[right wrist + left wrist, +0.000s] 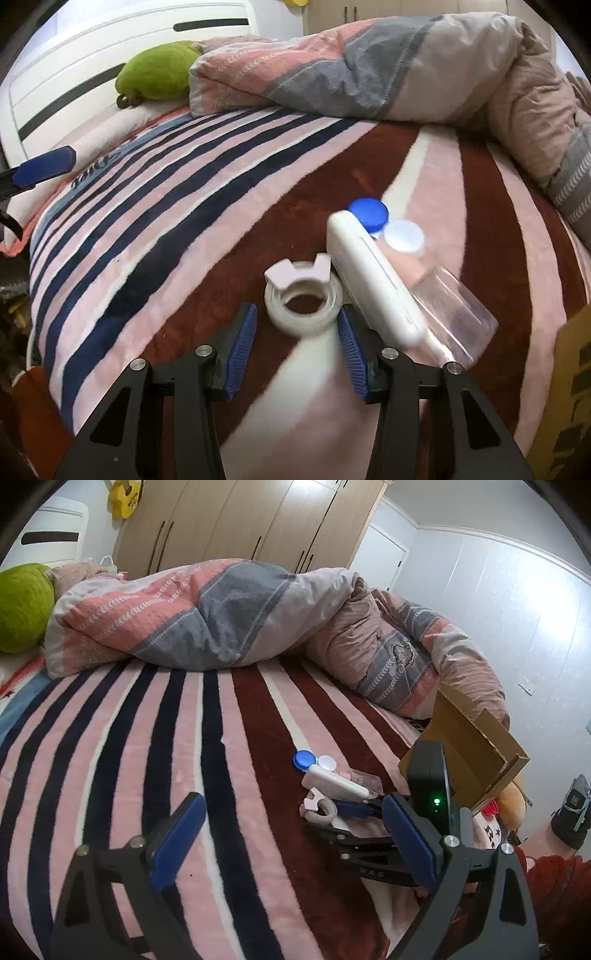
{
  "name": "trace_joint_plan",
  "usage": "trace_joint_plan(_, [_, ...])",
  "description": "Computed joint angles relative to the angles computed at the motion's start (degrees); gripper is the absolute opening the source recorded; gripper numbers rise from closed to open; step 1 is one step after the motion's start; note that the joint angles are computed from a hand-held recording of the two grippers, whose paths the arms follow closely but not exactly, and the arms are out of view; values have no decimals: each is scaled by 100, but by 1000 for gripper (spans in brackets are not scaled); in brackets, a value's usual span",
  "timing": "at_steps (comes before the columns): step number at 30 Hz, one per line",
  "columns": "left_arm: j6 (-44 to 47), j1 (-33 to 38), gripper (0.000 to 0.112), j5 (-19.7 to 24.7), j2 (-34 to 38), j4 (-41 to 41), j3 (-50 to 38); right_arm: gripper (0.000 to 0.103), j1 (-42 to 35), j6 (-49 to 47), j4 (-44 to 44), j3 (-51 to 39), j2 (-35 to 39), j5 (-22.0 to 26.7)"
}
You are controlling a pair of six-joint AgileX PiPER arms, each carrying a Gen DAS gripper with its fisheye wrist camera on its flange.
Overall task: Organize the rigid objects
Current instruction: 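Grasp the clear tape roll with the right gripper, then carry the tape roll into the cardboard box and release it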
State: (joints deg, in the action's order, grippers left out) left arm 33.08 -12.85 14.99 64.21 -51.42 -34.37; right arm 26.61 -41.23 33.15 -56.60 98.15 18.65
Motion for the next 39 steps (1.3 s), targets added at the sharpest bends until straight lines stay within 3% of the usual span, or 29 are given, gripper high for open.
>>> trace_joint_plan(5, [198, 49, 95, 76, 127, -248, -76, 37, 151, 651, -679, -49, -46, -95])
trace_joint_plan(9, [-200, -34, 95, 191, 224, 89, -235, 37, 79, -343, 152, 137, -305, -8])
trace_joint_plan(13, [-77, -83, 95, 482, 427, -166, -486, 37, -238, -2124, 1703, 388, -1003, 834])
trace_joint_plan(16, [206, -154, 95, 836, 640, -588, -775, 36, -382, -2365, 1758, 480, -1701, 1373])
trace_joint_plan(18, [402, -256, 91, 1090, 733, -969, -978, 36, -469, -2260, 1589, 456, -2111, 1647])
trace_joint_plan(22, [-55, -742, 54, 1393, 920, -788, -1639, 36, -956, -2142, 1339, 203, -2836, 2375])
trace_joint_plan(25, [-464, -1177, 32, 1569, 1153, -526, -2370, 37, -1377, -2144, 1044, 19, -3234, 2642])
trace_joint_plan(30, [-2576, -2209, 31, 1633, 2011, 1789, -4194, 36, -2771, -2569, 1342, -556, -3358, 3656])
trace_joint_plan(34, [-3033, -2550, 30, 2177, 3070, 2235, -5819, 36, -4046, -2959, 1619, -1113, -3104, 4410])
trace_joint_plan(39, [-3539, -2804, 30, 3299, 4792, 2606, -8388, 37, -5019, -3005, 1490, -1842, -2496, 4971])
